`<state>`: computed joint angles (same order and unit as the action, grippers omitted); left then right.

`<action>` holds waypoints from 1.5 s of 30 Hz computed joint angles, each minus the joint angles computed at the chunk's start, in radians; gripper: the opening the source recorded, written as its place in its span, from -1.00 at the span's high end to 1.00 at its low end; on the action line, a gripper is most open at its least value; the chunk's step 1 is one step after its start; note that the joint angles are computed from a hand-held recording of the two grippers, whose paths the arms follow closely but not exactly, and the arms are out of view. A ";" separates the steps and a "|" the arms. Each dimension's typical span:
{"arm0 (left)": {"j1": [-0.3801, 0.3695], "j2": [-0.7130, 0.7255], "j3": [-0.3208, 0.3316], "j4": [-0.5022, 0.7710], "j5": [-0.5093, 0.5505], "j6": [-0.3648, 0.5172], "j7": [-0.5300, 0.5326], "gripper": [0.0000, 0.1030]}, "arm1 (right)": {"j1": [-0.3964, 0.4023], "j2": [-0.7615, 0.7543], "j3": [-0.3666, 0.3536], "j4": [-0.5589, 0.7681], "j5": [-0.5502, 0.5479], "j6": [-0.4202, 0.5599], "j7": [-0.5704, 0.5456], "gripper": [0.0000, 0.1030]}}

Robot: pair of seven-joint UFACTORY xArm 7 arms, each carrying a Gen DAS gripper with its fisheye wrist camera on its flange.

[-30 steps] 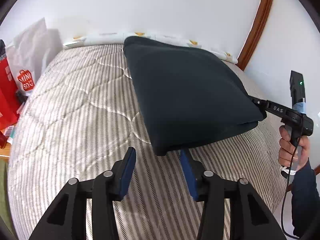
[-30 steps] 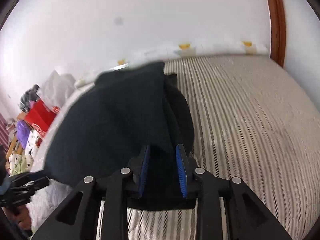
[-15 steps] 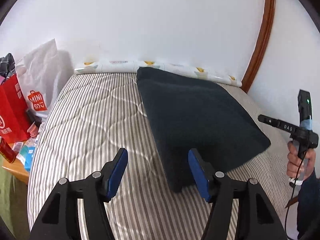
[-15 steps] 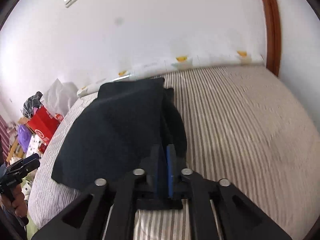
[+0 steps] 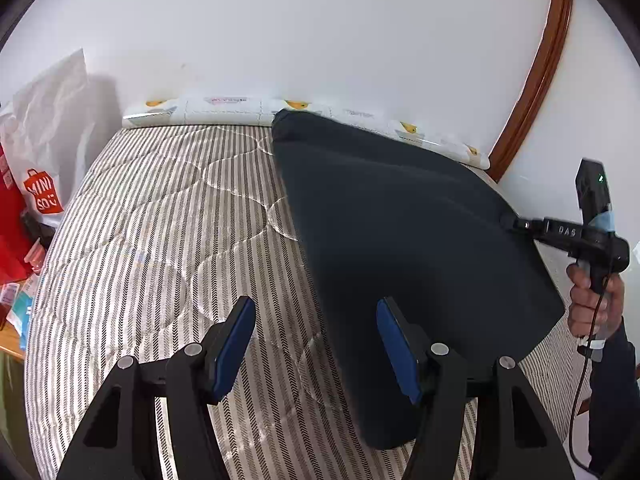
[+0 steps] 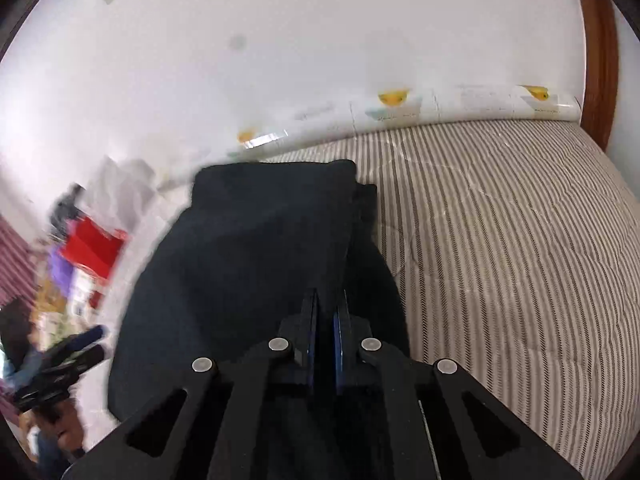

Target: Fold small clothes

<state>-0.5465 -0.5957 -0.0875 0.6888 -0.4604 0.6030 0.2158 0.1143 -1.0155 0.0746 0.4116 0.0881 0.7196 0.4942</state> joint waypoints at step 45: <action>-0.041 -0.027 0.003 -0.020 -0.079 0.025 0.009 -0.22 | 0.014 -0.223 -0.015 -0.182 0.073 0.012 0.085 0.24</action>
